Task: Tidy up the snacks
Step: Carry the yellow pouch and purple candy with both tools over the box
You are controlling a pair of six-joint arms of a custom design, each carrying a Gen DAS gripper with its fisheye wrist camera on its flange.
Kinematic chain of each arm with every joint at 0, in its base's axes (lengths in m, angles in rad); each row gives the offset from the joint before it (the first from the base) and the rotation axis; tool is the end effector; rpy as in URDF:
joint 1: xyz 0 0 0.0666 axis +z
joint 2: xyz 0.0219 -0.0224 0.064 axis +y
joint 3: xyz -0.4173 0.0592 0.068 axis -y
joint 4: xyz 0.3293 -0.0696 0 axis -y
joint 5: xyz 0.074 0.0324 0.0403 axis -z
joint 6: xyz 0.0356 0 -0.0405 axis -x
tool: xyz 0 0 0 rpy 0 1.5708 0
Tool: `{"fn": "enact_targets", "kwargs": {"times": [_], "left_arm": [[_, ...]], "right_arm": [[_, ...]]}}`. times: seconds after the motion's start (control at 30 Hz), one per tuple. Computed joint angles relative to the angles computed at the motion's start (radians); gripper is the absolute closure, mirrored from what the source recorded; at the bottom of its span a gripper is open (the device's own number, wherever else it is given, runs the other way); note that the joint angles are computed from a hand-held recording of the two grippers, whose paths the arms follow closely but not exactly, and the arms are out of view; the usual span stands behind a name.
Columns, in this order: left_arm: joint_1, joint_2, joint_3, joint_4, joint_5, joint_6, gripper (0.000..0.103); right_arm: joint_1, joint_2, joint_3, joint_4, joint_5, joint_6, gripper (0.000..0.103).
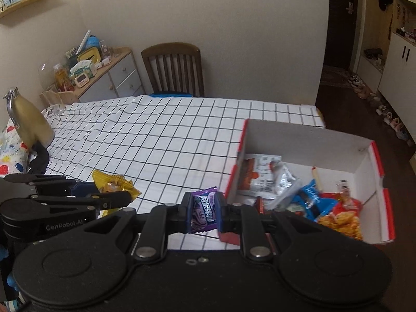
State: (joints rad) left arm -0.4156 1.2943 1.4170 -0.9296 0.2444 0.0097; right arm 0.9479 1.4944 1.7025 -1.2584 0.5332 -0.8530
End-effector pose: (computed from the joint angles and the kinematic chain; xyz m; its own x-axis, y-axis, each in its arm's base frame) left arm 0.3396 -0.1597 0.5124 -0.6659 0.2836 -0.6900 0.5384 0.8229 -0.1814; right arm 0.2670 0.3400 0.5290 -0.7487 0.0696 -0.6593 0.0182 0.9963 0.0846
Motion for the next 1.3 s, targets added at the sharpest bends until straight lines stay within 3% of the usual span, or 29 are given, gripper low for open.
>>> {"fn": "enact_targets", "kwargs": {"times": [0.57, 0.9, 1.3], "left_arm": [[-0.245, 0.177, 0.197, -0.034, -0.132, 0.066, 0.072], [-0.289, 0.32, 0.323, -0.079, -0.208, 0.088, 0.072], [-0.298, 0.48, 0.457, -0.155, -0.254, 0.1, 0.072]], "right_arm": [[-0.133, -0.226, -0.202, 0.01, 0.019, 0.018, 0.087], [-0.227, -0.296, -0.318, 0.064, -0.046, 0.06, 0.087], [-0.289, -0.269, -0.392, 0.152, -0.13, 0.113, 0.087]]}}
